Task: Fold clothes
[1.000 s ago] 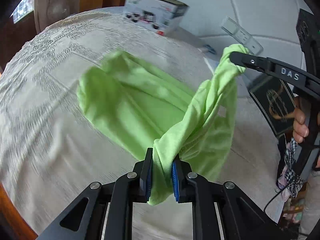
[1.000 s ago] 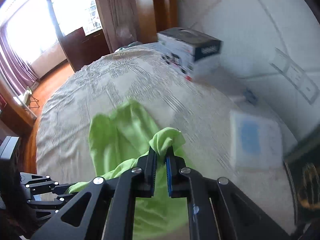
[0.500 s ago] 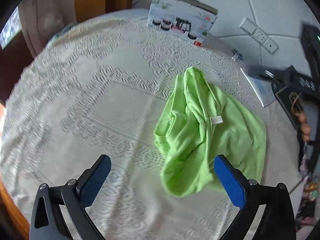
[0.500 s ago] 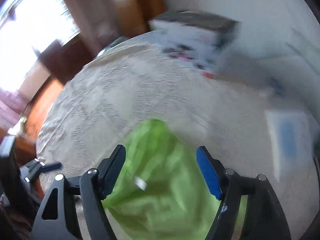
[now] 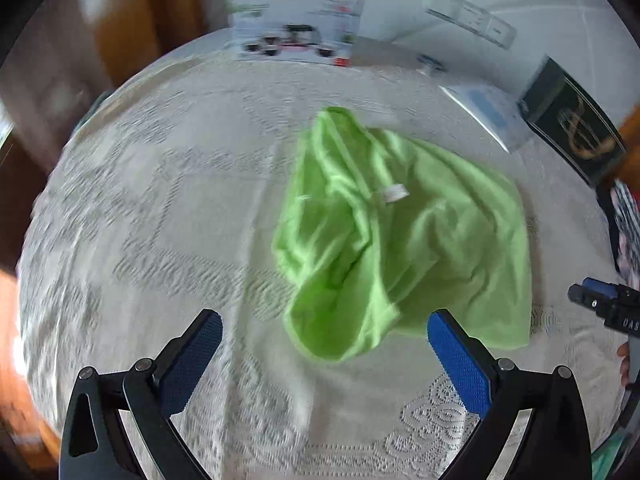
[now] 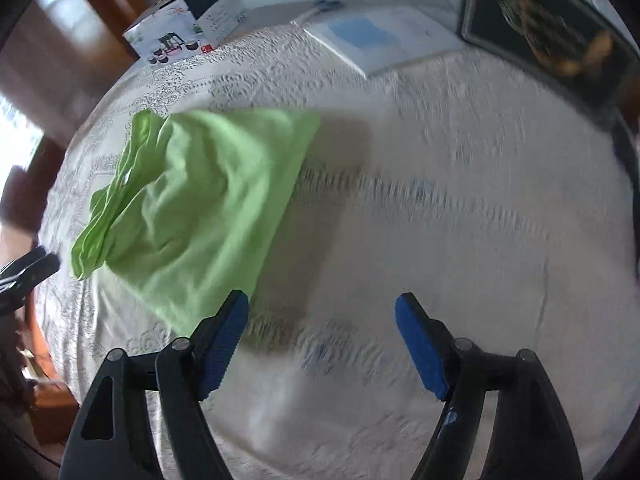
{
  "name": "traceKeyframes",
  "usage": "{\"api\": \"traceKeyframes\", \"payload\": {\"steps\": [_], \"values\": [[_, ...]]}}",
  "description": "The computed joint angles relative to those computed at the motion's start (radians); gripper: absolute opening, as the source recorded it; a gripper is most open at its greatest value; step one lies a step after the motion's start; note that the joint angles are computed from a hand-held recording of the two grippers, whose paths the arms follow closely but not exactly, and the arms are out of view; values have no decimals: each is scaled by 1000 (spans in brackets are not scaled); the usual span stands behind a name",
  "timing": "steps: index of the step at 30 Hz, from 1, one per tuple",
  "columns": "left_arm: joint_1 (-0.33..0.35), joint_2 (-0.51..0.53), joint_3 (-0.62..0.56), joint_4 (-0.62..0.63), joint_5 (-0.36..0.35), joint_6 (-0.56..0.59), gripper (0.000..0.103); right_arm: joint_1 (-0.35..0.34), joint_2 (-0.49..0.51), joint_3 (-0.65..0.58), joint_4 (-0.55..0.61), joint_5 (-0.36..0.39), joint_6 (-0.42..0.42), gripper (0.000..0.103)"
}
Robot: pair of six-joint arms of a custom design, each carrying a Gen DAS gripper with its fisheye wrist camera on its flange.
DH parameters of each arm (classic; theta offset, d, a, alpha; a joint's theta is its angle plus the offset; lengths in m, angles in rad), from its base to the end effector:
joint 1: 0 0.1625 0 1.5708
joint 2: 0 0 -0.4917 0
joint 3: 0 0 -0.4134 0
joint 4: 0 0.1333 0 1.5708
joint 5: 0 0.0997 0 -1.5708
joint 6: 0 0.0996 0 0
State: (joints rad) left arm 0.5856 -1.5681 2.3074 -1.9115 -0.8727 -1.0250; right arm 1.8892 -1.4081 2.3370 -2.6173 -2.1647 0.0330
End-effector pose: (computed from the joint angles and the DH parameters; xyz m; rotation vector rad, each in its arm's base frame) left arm -0.1985 -0.3684 0.2666 0.1287 2.4043 -0.4778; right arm 0.2101 -0.3897 0.2463 0.3187 -2.5429 0.2856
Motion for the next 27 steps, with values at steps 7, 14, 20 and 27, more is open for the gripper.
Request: {"api": "traceKeyframes", "payload": {"steps": [7, 14, 20, 27], "values": [[137, 102, -1, -285, -39, 428, 99, 71, 84, 77, -161, -1, 227, 77], [260, 32, -42, -128, 112, 421, 84, 120, 203, 69, -154, -65, 367, 13], [310, -94, -55, -100, 134, 378, 95, 118, 149, 74, -114, -40, 410, 16], [255, -61, -36, -237, -8, 459, 101, 128, 89, 99, -154, -33, 358, 53]]}}
